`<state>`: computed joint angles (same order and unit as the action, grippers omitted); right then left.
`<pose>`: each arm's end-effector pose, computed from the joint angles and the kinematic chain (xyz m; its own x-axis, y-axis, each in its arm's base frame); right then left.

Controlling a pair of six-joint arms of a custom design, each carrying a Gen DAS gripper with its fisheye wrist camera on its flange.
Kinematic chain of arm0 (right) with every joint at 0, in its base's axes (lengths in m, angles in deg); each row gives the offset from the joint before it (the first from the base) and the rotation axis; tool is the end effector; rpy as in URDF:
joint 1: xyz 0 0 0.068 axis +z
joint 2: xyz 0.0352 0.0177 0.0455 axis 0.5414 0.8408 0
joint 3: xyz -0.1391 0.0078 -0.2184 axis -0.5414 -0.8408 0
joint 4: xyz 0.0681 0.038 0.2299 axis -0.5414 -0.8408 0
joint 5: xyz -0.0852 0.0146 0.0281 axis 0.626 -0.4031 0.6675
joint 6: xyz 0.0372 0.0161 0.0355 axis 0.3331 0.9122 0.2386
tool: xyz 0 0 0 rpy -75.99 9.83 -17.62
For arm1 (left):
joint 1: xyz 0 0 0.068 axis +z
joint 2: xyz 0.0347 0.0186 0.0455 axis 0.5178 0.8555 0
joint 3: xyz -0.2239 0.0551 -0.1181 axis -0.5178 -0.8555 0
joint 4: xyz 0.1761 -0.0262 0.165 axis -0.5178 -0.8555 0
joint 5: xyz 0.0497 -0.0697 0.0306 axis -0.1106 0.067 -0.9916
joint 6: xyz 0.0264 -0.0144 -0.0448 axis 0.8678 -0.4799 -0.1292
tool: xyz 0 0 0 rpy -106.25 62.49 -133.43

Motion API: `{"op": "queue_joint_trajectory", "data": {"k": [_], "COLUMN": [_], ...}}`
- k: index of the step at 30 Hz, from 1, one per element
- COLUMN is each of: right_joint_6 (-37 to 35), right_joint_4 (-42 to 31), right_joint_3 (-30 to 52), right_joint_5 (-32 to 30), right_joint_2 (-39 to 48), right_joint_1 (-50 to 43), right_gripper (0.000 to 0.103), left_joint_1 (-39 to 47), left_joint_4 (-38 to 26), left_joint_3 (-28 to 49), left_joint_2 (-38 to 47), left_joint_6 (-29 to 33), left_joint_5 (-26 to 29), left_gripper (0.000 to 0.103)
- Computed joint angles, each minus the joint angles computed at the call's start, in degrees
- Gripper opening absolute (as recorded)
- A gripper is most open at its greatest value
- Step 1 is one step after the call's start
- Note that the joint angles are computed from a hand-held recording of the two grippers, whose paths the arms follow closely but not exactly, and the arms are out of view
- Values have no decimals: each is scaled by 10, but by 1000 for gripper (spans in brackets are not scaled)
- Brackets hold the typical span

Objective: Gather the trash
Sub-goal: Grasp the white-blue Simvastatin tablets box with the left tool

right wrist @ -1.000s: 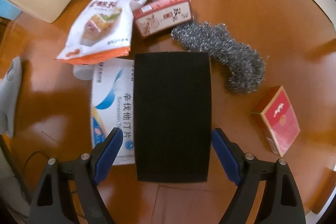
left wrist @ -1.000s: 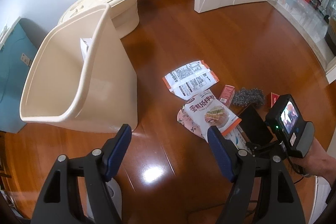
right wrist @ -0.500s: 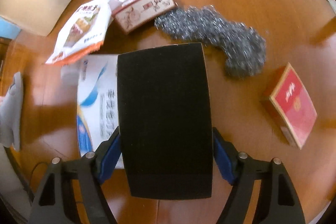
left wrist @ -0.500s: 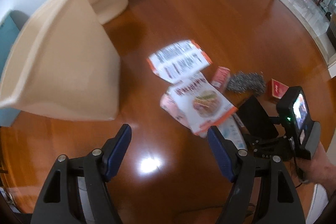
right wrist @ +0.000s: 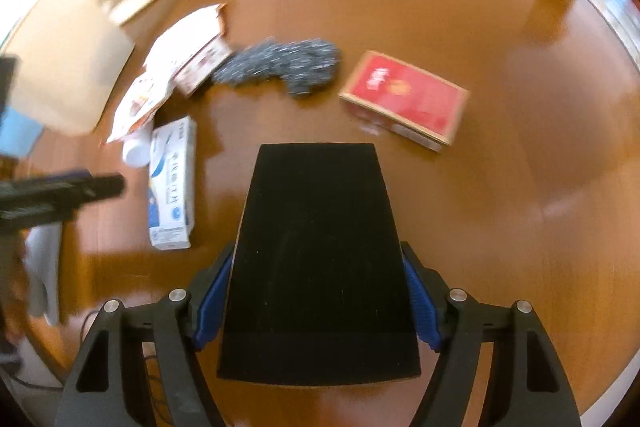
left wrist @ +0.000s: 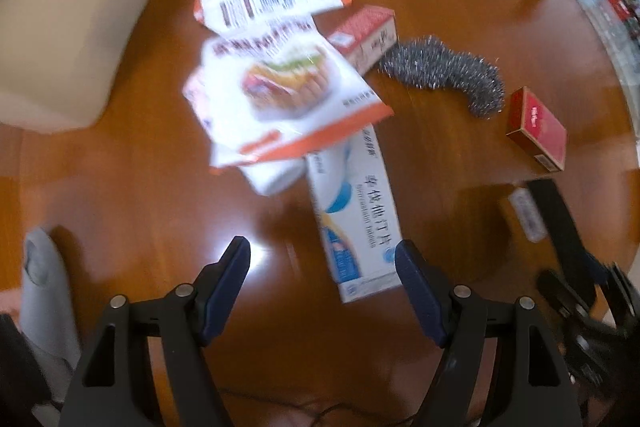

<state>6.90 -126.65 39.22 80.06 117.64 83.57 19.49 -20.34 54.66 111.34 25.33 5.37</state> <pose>0.0969 0.1105 0.2279 -0.9405 0.2073 -0.2692 0.1624 0.9702 0.1797 0.2236 -0.0484 0.2058 -0.9798 0.1757 -0.0952 0.1816 0.9817 -0.0571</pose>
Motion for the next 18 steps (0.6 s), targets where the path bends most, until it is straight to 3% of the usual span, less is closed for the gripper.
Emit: {"op": "queue_joint_trajectory", "data": {"k": [7, 18], "right_joint_6": [78, 154], "right_joint_4": [-58, -98], "right_joint_3": [9, 24], "right_joint_5": [62, 108], "right_joint_2": [-63, -79], "right_joint_1": [44, 121], "right_gripper": [77, 77], "left_joint_1": [-77, -77], "left_joint_4": [81, 153], "left_joint_3": [-34, -70], "left_joint_2": [35, 77], "left_joint_6": [-69, -109], "left_joint_5": [-30, -33], "left_gripper": [74, 76]}}
